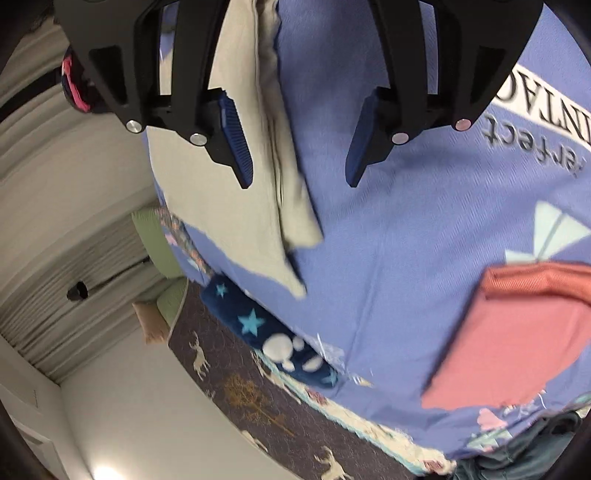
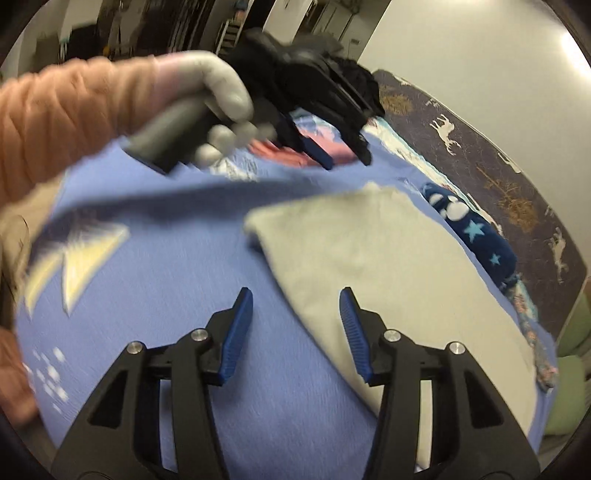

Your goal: Fold small clothes

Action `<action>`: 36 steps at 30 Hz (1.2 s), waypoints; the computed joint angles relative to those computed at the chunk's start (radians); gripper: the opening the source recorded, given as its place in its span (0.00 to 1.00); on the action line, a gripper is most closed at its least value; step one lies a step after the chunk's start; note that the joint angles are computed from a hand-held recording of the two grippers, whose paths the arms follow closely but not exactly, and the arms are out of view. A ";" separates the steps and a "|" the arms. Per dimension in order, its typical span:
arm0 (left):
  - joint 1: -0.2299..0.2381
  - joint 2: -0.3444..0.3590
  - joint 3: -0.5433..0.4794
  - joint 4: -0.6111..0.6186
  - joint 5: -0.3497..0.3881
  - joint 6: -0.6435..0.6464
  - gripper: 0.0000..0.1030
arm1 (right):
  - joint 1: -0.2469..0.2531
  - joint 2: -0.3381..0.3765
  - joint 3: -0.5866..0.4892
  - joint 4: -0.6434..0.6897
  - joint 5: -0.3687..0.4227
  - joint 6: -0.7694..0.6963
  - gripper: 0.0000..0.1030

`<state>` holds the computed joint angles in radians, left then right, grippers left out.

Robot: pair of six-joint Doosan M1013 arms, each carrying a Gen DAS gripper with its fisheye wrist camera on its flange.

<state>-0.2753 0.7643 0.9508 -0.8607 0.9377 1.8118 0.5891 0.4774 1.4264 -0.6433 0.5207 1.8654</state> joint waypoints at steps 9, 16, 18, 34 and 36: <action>-0.003 0.064 -0.051 -0.153 0.070 0.032 0.73 | 0.060 0.114 -0.116 -0.406 0.175 0.215 0.47; -0.008 0.128 -0.139 -0.248 0.090 0.013 0.73 | 0.060 0.166 -0.193 -0.376 0.202 0.199 0.15; -0.015 0.141 -0.173 -0.227 0.113 0.004 0.65 | 0.053 0.154 -0.180 -0.373 0.176 0.221 0.10; -0.059 0.154 -0.286 -0.147 0.118 -0.036 0.11 | 0.000 0.020 -0.065 -0.348 -0.028 0.548 0.05; -0.069 0.156 -0.310 -0.121 0.121 -0.043 0.11 | -0.010 0.001 -0.051 -0.345 -0.047 0.586 0.05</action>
